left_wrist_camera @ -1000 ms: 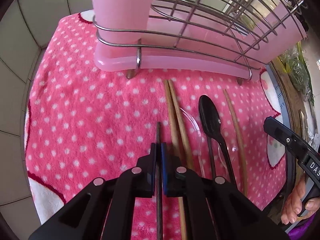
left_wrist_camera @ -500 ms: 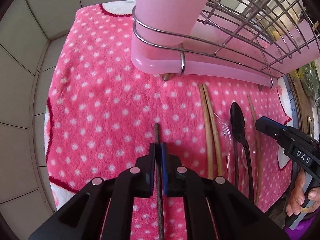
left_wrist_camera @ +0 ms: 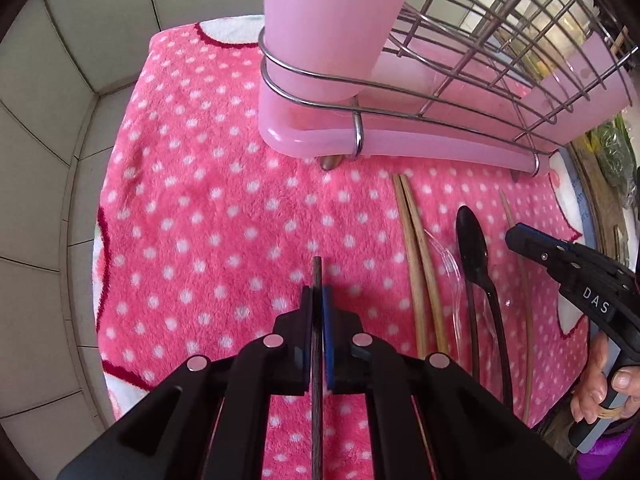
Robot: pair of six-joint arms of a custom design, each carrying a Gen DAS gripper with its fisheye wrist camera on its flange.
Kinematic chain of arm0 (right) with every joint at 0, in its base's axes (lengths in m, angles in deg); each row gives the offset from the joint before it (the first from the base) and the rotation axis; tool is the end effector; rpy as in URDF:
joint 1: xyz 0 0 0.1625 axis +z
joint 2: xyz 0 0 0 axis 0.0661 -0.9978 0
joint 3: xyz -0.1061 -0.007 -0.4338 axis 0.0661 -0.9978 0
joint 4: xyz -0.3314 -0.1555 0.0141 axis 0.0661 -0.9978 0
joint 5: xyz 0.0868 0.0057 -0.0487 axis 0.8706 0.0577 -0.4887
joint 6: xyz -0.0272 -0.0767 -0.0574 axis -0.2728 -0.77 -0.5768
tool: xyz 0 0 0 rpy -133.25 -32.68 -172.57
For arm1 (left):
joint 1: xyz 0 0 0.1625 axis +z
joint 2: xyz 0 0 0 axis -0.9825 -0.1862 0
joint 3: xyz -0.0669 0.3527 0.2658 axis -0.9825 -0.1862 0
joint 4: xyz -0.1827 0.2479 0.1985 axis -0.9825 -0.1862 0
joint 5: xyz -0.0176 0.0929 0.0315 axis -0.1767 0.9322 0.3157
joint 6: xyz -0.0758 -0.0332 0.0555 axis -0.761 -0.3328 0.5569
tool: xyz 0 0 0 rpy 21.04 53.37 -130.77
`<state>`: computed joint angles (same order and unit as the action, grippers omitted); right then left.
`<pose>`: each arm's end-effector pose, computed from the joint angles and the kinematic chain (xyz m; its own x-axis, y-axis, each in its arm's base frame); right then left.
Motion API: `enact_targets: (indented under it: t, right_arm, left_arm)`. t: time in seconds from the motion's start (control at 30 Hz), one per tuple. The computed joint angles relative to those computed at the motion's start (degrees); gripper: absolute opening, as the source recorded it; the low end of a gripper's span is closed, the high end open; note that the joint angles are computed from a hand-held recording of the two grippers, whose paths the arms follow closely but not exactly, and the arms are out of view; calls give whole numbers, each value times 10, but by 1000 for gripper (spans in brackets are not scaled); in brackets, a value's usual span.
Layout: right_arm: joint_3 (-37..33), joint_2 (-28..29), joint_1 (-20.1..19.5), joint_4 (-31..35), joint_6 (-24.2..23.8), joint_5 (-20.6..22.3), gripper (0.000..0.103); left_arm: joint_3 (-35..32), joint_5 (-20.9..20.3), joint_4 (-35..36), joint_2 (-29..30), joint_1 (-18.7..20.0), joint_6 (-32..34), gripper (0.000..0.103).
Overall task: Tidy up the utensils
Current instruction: 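Carry both chopsticks up to the pink cup and release them inside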
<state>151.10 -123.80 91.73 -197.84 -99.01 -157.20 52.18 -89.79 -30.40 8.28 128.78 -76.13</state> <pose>0.1602 -0.7228 0.2977 -0.8632 -0.1624 0.4780 -0.3027 0.9243 -0.2325 -0.3631 -0.7214 0.1313 -0.8169 0.0117 -0.5766 0.1586 0.9658 -0.2051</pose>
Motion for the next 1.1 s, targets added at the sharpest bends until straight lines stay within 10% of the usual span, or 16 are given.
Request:
enact_targets:
  t: [0.57, 1.1]
  right_arm:
    - [176, -132, 3, -292, -83, 124, 6]
    - [181, -173, 13, -352, -99, 173, 6]
  left_arm:
    - [323, 110, -510, -141, -84, 126, 4]
    - [326, 136, -656, -146, -119, 221, 4]
